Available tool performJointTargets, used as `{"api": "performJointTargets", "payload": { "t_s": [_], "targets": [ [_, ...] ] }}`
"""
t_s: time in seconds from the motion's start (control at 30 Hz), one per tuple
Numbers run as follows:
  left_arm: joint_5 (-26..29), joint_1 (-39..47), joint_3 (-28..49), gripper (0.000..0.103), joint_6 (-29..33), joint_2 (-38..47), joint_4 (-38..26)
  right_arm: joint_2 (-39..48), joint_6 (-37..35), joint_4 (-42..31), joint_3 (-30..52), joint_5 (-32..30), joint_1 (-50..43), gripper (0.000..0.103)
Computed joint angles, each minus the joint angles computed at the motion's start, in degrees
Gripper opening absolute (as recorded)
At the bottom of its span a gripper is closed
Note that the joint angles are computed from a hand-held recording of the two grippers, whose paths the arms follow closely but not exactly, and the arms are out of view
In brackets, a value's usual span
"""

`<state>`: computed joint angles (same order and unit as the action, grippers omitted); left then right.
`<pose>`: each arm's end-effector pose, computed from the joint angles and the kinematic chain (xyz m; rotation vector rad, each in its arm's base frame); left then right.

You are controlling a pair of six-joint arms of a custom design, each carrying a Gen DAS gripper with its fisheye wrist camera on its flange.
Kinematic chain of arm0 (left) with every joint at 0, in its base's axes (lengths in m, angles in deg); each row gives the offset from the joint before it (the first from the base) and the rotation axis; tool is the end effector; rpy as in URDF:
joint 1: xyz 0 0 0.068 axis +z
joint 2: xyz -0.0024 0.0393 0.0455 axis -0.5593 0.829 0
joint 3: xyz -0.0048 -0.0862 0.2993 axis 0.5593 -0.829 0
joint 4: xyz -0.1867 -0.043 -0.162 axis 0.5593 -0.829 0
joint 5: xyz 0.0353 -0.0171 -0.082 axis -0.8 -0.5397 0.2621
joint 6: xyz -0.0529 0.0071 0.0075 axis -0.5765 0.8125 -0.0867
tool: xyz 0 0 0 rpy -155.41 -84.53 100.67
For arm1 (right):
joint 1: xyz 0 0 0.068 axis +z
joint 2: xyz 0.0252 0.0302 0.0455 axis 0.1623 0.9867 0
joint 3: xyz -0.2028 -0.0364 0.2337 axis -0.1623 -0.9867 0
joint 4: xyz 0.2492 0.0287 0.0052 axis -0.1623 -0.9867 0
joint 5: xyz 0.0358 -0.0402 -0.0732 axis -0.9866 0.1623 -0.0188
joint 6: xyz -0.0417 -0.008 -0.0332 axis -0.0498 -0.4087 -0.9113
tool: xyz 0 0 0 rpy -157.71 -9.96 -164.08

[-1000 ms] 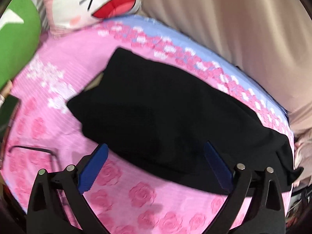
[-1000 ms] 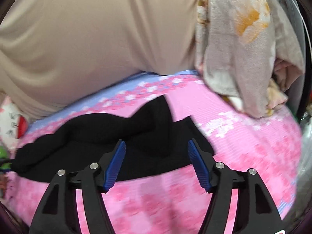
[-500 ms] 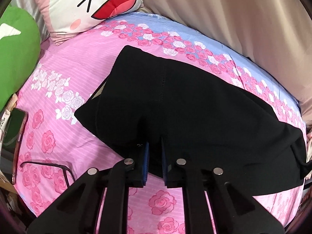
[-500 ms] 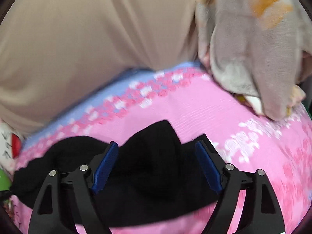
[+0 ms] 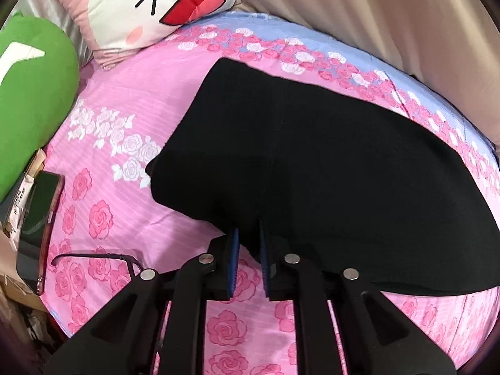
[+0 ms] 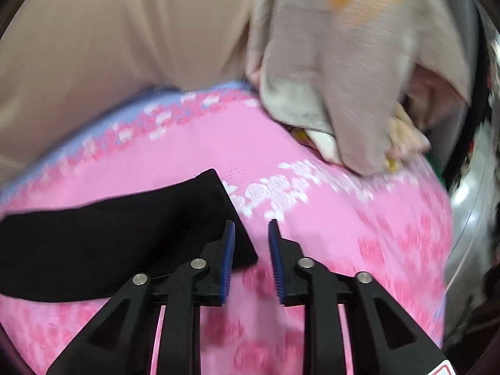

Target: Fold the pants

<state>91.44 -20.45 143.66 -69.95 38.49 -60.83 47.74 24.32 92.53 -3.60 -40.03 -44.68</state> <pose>0.4111 0.0949 0.1546 -0.1089 2.6192 -0.0265 0.1781 -0.2289 0.1492 0.9019 2.1901 -0.1502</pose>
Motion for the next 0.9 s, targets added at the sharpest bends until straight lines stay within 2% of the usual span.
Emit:
{"api": "performJointTargets", "payload": {
  "t_s": [0.03,0.07,0.13,0.23,0.33,0.37,0.5,0.6,0.63,0.67,0.7,0.73,0.77,0.83,0.9],
  "targets": [
    [-0.52,-0.27,-0.22,0.014,-0.16,-0.39,0.24,-1.70,0.10,0.04,-1.45,-1.65,-0.74,0.043],
    [-0.85,-0.48,-0.38,0.014,-0.20,-0.68,0.42,-4.48,-0.12,0.45,-3.72,-2.47,-0.95,0.052],
    [-1.67,-0.80,-0.34,0.014,-0.57,-0.72,0.30,-7.24,-0.70,0.66,-5.46,-3.69,-0.49,0.056],
    [-1.47,-0.46,-0.93,0.014,-1.60,-1.23,0.02,-7.92,1.20,-3.92,-3.69,-9.58,-1.63,0.056],
    [-1.35,-0.10,-4.26,0.015,-0.46,-4.53,1.28,-7.55,7.00,-6.34,-2.19,-18.24,-2.66,0.056],
    [-2.01,-0.26,-5.61,0.015,0.24,-5.99,1.96,-8.18,8.70,-7.32,-1.62,-18.86,-1.80,0.056],
    [-3.79,-2.08,-12.99,0.015,3.33,-14.76,6.07,-7.49,14.11,-8.76,0.73,-16.97,3.78,0.056],
    [-3.43,-4.96,-16.81,0.016,3.85,-19.98,8.08,-2.38,16.22,-10.87,5.69,-6.85,10.74,0.060],
    [-3.46,-6.50,-17.78,0.017,3.66,-21.09,8.71,0.44,16.85,-11.65,7.90,-5.72,11.84,0.059],
    [-3.84,-8.09,-18.31,0.018,3.29,-21.61,9.33,4.11,17.83,-12.29,10.62,-1.97,13.50,0.036],
    [-4.39,-9.45,-19.05,0.022,2.97,-22.03,10.11,6.22,17.63,-12.63,12.46,0.67,14.53,0.008],
    [-5.26,-11.35,-19.86,0.023,2.69,-22.25,11.02,7.49,17.39,-12.71,13.88,2.11,15.21,0.004],
    [-5.76,-12.72,-20.27,0.026,2.38,-22.03,11.74,6.24,18.33,-9.90,13.14,0.05,14.89,0.004],
    [-6.37,-15.38,-21.83,0.029,1.93,-22.02,13.19,-3.44,18.51,-0.94,7.13,-5.58,13.48,0.004],
    [-6.17,-16.95,-22.69,0.035,1.65,-21.67,14.04,-11.43,14.90,4.74,1.61,-7.21,12.41,0.004]
  ]
}}
